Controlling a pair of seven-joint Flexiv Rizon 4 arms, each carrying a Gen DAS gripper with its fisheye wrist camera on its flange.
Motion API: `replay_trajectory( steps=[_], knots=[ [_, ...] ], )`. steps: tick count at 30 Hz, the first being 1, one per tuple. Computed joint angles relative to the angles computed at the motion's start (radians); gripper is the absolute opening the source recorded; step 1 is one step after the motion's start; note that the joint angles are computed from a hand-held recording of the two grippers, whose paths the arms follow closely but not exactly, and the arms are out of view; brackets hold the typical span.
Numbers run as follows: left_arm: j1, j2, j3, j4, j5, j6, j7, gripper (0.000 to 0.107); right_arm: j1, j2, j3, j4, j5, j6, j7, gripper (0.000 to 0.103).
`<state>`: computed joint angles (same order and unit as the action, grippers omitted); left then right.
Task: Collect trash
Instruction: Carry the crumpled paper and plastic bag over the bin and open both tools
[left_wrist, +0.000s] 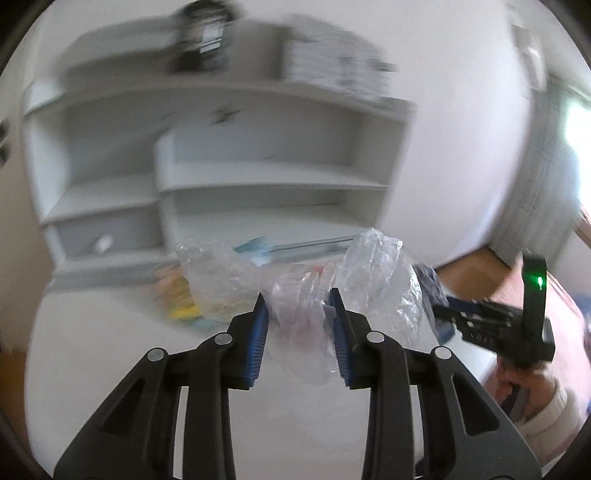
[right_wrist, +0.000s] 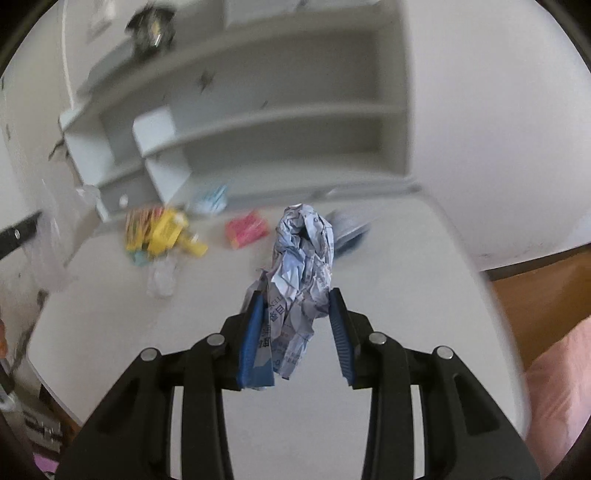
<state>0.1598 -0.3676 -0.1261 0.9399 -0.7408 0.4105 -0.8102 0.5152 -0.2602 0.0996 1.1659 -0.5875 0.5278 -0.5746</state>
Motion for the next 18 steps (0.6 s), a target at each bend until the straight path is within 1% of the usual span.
replay_trajectory(
  steps=[3,5,6,8,9,10,12,13,15,17,18],
  knots=[
    [-0.049,0.044,-0.034,0.034,-0.022,-0.014,0.072,0.031,-0.034,0.144,0.009,0.153,-0.052,0.031,0.108,0.036],
    [-0.088,0.075,-0.048,0.065,-0.045,-0.036,0.117,0.031,-0.071,0.252,0.04,0.262,-0.097,0.01,0.186,0.036],
    [-0.114,0.094,-0.057,0.087,-0.056,-0.052,0.145,0.031,-0.093,0.304,0.059,0.312,-0.115,-0.012,0.22,0.036],
    [-0.17,0.124,-0.067,0.126,-0.068,-0.085,0.189,0.031,-0.139,0.412,0.102,0.409,-0.139,-0.097,0.284,0.036],
    [-0.194,0.135,-0.068,0.144,-0.072,-0.103,0.203,0.031,-0.16,0.45,0.121,0.442,-0.138,-0.131,0.307,0.036],
    [-0.22,0.143,-0.071,0.158,-0.073,-0.126,0.213,0.031,-0.186,0.507,0.14,0.492,-0.124,-0.175,0.339,0.036],
    [-0.278,0.154,-0.082,0.183,-0.058,-0.194,0.23,0.031,-0.233,0.6,0.167,0.575,-0.076,-0.218,0.399,0.036],
    [-0.312,0.157,-0.089,0.195,-0.036,-0.229,0.246,0.031,-0.256,0.651,0.179,0.622,-0.042,-0.24,0.433,0.036],
    [-0.375,0.162,-0.097,0.221,0.014,-0.27,0.269,0.031,-0.298,0.735,0.195,0.703,0.028,-0.274,0.483,0.036],
    [-0.441,0.168,-0.104,0.269,0.078,-0.297,0.285,0.031,-0.332,0.812,0.196,0.792,0.103,-0.261,0.527,0.036],
    [-0.466,0.169,-0.102,0.293,0.105,-0.301,0.287,0.031,-0.347,0.87,0.182,0.87,0.171,-0.225,0.564,0.036]
  ],
)
